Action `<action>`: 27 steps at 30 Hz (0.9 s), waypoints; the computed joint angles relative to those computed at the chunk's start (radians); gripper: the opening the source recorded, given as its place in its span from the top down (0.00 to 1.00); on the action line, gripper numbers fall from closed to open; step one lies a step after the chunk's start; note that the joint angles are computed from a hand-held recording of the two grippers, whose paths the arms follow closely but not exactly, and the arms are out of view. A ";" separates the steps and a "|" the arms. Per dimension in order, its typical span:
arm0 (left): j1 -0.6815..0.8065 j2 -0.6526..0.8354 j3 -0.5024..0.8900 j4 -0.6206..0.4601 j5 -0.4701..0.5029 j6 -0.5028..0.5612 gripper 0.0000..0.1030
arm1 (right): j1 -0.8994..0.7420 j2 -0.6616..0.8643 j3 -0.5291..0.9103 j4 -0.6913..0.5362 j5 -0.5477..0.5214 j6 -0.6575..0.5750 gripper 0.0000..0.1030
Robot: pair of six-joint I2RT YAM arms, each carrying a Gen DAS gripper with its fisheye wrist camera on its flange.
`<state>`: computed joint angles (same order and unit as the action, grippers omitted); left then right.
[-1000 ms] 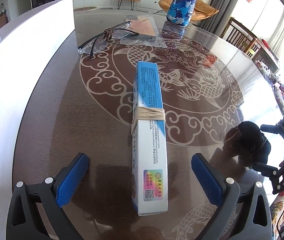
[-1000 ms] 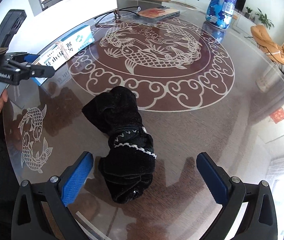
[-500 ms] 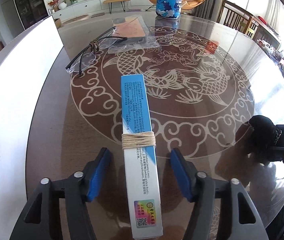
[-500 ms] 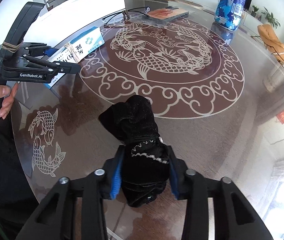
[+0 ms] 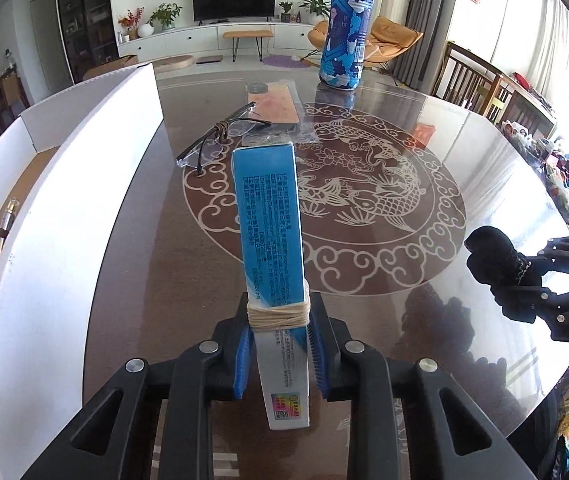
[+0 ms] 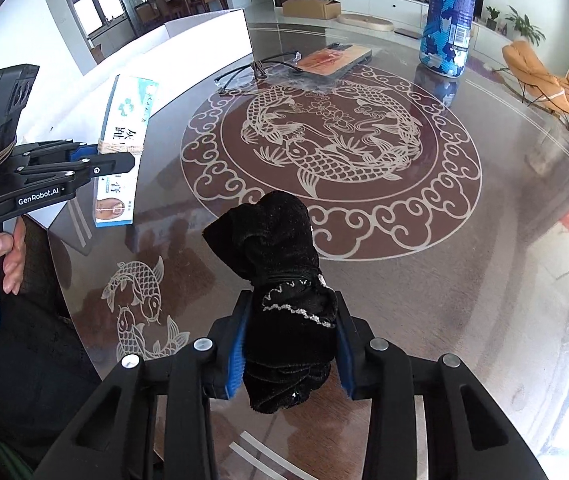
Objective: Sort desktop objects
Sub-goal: 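Lift the black cloth bag with the right tool while the left tool holds the white-blue box, then carry the black bag and white-blue box over the white box and release both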
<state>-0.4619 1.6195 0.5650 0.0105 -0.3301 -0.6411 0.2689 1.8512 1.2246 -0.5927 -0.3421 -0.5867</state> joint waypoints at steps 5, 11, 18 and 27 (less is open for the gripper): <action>0.001 -0.202 -0.094 -0.034 -0.045 -0.022 0.75 | 0.055 -0.045 0.007 -0.005 -0.021 0.033 0.64; -0.010 -0.484 -0.140 -0.209 -0.102 -0.048 0.75 | 0.134 -0.066 0.029 -0.011 -0.033 0.077 0.64; 0.222 -0.838 -0.104 -0.515 -0.025 0.096 0.75 | 0.282 -0.017 0.185 -0.053 -0.050 0.176 0.64; 0.937 -0.876 -0.074 -0.612 0.366 0.501 0.76 | 0.533 0.221 0.657 -0.200 -0.078 0.321 0.64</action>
<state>0.4750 0.7439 0.4914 -0.6013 0.0354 -0.1404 0.8016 2.0719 1.8816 -0.7930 -0.4202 -0.2656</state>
